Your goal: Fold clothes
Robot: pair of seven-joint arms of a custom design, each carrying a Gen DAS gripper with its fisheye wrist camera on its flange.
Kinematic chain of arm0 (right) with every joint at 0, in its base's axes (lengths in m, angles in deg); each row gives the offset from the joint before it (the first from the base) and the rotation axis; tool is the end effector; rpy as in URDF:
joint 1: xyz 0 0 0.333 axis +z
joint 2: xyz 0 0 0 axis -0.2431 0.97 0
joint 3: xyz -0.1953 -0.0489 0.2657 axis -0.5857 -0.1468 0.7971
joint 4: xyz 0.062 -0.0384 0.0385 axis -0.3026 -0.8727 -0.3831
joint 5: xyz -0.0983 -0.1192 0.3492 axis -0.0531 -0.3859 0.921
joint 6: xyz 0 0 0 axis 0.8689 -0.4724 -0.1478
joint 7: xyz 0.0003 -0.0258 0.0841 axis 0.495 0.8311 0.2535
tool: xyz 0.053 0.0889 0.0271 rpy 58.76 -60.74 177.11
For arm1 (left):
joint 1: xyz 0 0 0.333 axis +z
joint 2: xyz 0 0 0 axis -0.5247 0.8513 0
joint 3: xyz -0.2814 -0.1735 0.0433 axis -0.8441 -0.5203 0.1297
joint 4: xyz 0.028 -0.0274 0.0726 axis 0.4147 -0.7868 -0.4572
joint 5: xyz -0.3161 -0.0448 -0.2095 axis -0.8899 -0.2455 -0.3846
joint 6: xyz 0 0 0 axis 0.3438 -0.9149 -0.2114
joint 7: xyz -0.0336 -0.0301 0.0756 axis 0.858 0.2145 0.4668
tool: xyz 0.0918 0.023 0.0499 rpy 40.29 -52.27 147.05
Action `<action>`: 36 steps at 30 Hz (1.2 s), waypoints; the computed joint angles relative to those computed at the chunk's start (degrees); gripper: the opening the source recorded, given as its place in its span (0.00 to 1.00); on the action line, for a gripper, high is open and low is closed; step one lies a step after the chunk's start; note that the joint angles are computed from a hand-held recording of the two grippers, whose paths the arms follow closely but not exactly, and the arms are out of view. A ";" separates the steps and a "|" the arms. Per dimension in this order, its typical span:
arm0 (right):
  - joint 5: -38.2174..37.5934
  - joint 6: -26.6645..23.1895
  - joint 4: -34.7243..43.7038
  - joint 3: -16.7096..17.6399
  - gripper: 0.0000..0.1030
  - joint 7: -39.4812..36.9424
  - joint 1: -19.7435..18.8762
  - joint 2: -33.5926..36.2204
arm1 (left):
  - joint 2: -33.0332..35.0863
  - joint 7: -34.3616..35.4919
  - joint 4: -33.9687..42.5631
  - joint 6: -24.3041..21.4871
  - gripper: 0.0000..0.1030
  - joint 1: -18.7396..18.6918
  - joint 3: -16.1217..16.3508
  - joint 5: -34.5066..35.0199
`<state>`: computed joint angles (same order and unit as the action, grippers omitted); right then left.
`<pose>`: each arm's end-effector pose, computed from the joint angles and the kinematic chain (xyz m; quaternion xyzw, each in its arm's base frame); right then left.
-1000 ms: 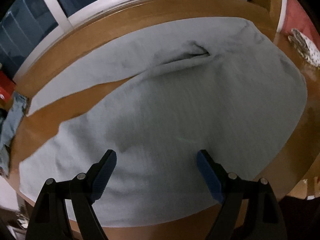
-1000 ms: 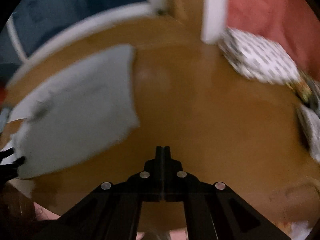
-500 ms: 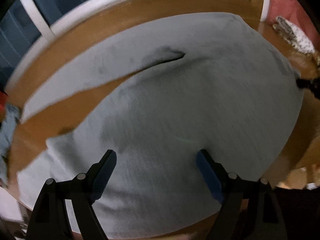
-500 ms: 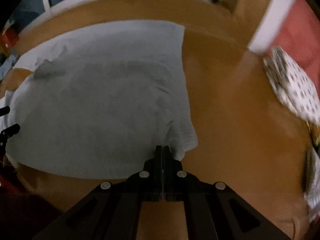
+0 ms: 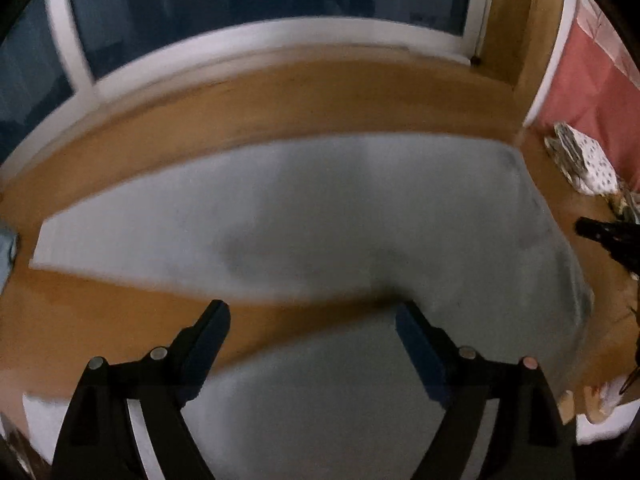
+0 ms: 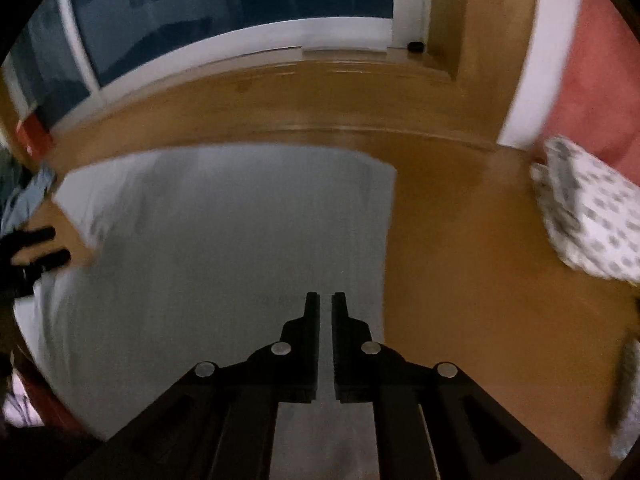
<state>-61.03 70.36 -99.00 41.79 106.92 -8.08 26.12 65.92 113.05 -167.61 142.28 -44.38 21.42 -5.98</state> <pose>0.5011 0.0656 0.4967 -0.7491 0.5993 -0.1406 0.2448 0.4560 -0.1623 0.5322 -0.6249 0.7310 -0.1957 0.1919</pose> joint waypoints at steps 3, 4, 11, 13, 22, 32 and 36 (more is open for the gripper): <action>1.49 0.33 6.16 -0.62 0.06 -1.92 1.04 7.59 | 6.16 -2.02 4.13 0.61 0.82 1.36 -2.50 5.91; -0.33 -0.36 7.96 -0.62 0.06 -0.58 1.13 9.49 | 7.86 -2.38 5.16 0.29 0.82 1.64 -3.10 7.80; 3.43 -1.46 9.48 -2.84 0.02 -4.11 0.98 11.94 | 10.04 -6.30 5.25 -2.14 0.85 2.87 -4.00 14.46; 7.48 -2.57 8.66 -3.24 0.01 -6.45 0.55 10.79 | 9.93 -6.17 5.18 -2.23 0.87 3.09 -3.68 13.53; 23.64 10.12 -6.82 -6.13 0.61 -24.53 5.39 -8.39 | 9.43 -9.58 5.73 -3.26 0.84 3.23 -4.35 19.15; 18.64 3.98 -23.23 -5.98 0.61 -50.01 7.23 -24.06 | -6.28 -14.77 -6.84 -2.71 0.84 -1.48 -4.97 12.09; 18.28 2.37 -29.60 -3.38 0.61 -48.92 4.90 -30.36 | -9.71 -14.85 -10.88 -1.02 0.84 -5.35 -3.75 8.85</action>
<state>-42.75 72.73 -128.60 38.41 57.99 -3.18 -4.24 56.21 98.20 -178.50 141.26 -49.73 17.67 2.87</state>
